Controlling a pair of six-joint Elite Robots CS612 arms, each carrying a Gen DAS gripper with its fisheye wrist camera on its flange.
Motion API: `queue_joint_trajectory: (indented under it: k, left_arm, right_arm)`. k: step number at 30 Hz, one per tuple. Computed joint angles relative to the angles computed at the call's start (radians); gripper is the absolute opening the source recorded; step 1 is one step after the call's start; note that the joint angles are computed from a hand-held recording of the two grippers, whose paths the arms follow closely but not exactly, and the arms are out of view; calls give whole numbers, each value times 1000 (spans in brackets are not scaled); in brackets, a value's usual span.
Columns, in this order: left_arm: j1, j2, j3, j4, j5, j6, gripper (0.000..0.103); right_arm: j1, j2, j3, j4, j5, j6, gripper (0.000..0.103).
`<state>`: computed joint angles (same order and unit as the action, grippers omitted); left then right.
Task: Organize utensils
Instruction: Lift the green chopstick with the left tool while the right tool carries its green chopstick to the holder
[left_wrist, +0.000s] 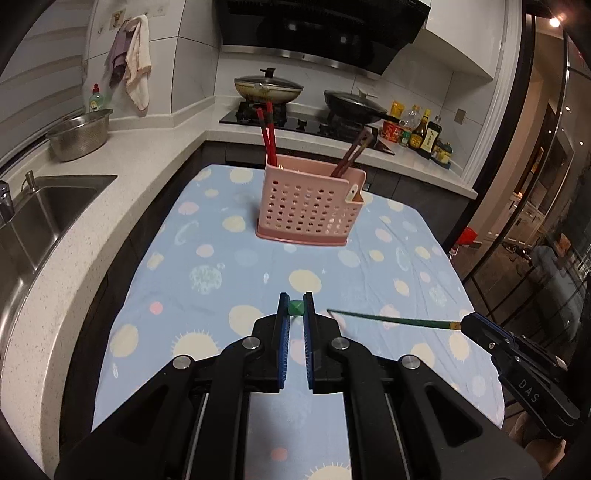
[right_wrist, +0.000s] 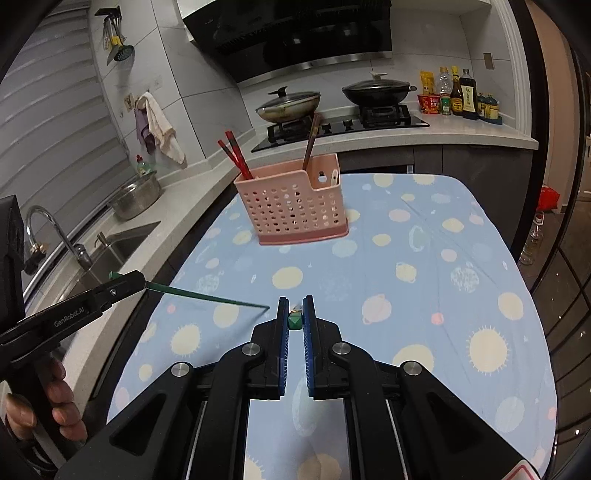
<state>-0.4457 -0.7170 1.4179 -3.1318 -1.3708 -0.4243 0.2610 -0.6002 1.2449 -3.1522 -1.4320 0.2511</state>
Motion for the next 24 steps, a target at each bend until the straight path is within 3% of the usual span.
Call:
queue_joint_trajectory:
  k: [11,18,24]
  left_arm:
    - [26,59,-151,15,-1,21,7]
    - [47,101,-272,24,-31,41,7]
    - [61,152,-419,38,-39,78,7]
  right_arm:
    - [-14,57,-152,5,34,17,7]
    - [-34,118,-321,30,71,51,7]
    - [-39,208,-539,66,67,72,7]
